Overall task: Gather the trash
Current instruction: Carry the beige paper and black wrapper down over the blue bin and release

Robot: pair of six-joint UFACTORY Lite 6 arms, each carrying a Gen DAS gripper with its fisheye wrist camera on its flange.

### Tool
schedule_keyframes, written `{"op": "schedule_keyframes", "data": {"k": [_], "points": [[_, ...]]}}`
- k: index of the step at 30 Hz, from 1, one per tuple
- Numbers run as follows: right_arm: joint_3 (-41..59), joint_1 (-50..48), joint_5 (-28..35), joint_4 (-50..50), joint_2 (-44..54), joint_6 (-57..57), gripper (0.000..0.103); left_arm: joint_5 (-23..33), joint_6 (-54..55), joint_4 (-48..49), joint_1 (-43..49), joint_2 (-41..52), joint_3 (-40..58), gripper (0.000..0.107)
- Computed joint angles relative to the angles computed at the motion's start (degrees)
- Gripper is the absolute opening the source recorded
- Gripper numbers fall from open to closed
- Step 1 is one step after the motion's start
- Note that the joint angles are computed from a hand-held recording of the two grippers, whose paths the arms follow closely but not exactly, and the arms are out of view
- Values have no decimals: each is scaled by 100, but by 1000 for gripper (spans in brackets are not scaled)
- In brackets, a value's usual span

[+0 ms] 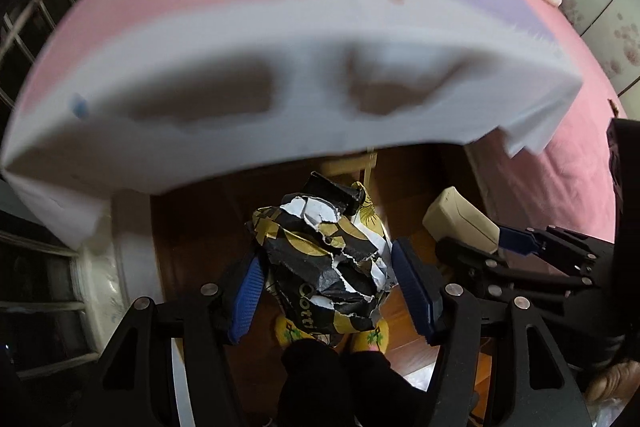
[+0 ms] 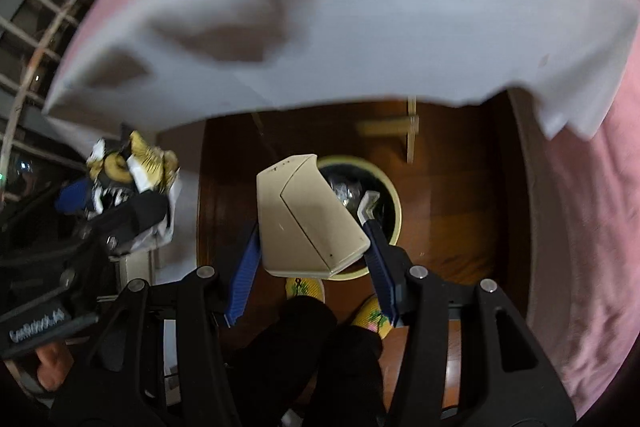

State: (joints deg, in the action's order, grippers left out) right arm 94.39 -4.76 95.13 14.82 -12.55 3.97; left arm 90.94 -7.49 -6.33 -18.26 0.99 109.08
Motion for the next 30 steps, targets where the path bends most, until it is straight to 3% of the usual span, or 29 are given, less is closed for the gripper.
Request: {"op": "schedule_keyframes", "data": {"k": [5, 9, 13, 16, 21, 30], "points": [[-2232, -414, -1225, 138, -671, -510, 48, -1579, -50, -108, -82, -626, -2449, 66], [-3384, -553, -2045, 227, -899, -760, 48, -2441, 229, -510, 198, -569, -3345, 72], [-4079, -382, -2713, 313, -892, -780, 48, -3061, 473, -595, 447, -390, -3892, 87], [-4415, -330, -3120, 448, -763, -840, 59, -3467, 578, -522, 575, -376, -4193, 93], [-4305, 21, -3455, 316, -505, -622, 62, -3713, 572, -356, 698, -551, -4485, 97], [-3425, 340, -2967, -22, -546, -188, 66, -2994, 664, -229, 1003, -877, -3985, 100]]}}
